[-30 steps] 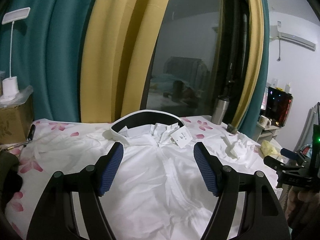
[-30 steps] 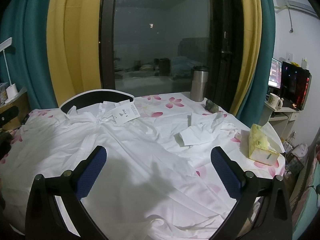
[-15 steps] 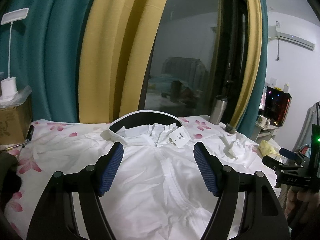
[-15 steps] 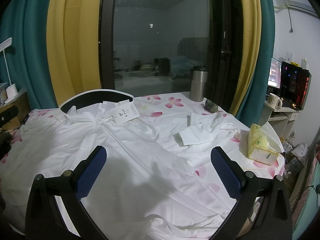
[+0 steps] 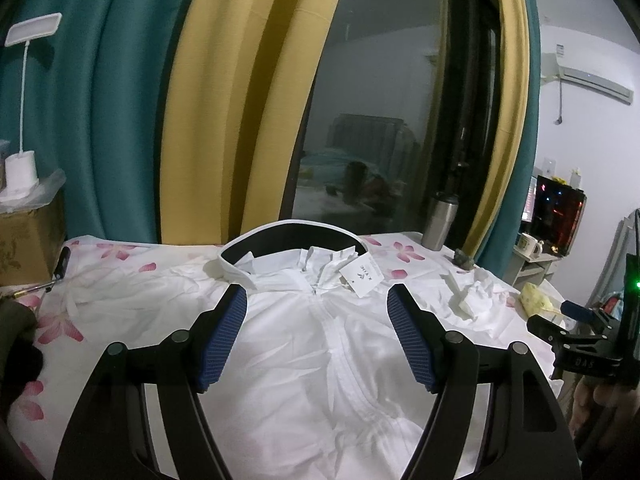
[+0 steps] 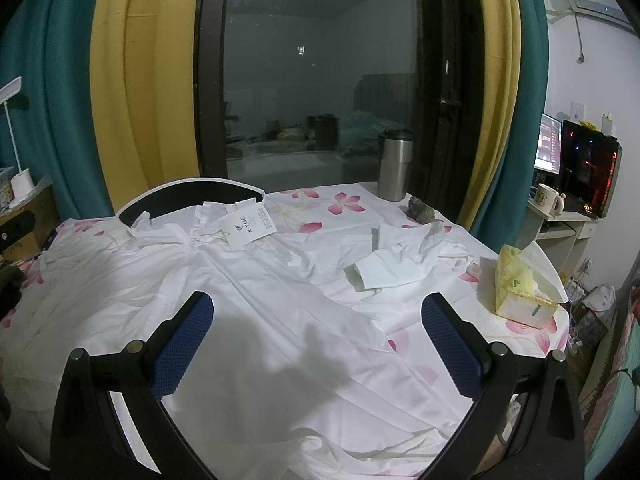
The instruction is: Fold large clothes
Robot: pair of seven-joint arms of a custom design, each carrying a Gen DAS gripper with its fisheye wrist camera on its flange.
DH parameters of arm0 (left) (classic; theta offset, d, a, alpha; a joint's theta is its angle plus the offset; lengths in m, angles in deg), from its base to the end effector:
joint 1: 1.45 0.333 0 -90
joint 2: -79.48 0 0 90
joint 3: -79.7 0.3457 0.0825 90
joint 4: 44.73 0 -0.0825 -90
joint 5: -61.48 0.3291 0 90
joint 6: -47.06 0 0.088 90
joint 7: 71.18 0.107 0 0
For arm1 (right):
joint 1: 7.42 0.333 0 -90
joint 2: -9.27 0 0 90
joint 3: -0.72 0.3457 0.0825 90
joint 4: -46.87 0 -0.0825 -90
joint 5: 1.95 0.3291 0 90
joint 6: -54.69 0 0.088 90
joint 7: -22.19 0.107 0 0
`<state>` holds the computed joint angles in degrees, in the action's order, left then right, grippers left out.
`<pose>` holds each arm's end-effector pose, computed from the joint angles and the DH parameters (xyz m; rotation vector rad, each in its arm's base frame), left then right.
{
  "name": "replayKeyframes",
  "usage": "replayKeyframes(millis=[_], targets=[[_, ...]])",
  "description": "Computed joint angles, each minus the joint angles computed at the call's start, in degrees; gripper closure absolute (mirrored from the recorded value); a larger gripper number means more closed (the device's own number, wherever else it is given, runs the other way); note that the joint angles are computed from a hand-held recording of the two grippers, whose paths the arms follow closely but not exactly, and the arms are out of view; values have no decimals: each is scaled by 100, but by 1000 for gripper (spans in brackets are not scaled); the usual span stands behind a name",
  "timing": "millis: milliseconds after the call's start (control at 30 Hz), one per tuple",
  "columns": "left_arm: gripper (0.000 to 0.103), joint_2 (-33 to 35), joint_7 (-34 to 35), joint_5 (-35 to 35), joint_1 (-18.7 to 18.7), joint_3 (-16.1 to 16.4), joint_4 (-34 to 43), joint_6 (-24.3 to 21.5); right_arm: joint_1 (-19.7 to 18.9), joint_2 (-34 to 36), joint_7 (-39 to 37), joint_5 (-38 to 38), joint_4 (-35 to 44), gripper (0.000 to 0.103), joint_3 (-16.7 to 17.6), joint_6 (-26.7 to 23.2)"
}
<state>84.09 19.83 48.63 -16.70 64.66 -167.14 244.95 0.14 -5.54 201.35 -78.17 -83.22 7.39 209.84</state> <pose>0.4908 -0.2500 0.5853 -1.3436 1.7633 -1.4079 0.4261 0.1485 0.5708 -1.4086 1.7694 -1.0892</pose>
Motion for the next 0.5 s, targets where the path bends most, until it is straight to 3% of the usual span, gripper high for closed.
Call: replayKeyframes(millis=[300,467,500], targets=[[27,28,468,-560,-321,226,103,-93,-56,-36,72,-51,-97,1,-47,100],[27,105,1332,-1561,-1165,885,332,-272,-101,-10,86,-37,-98,1,-78,153],[27,145,1551,-1793,-1483,1168,423,-344,-111,-11,90,-33,-99,1,-85,156]])
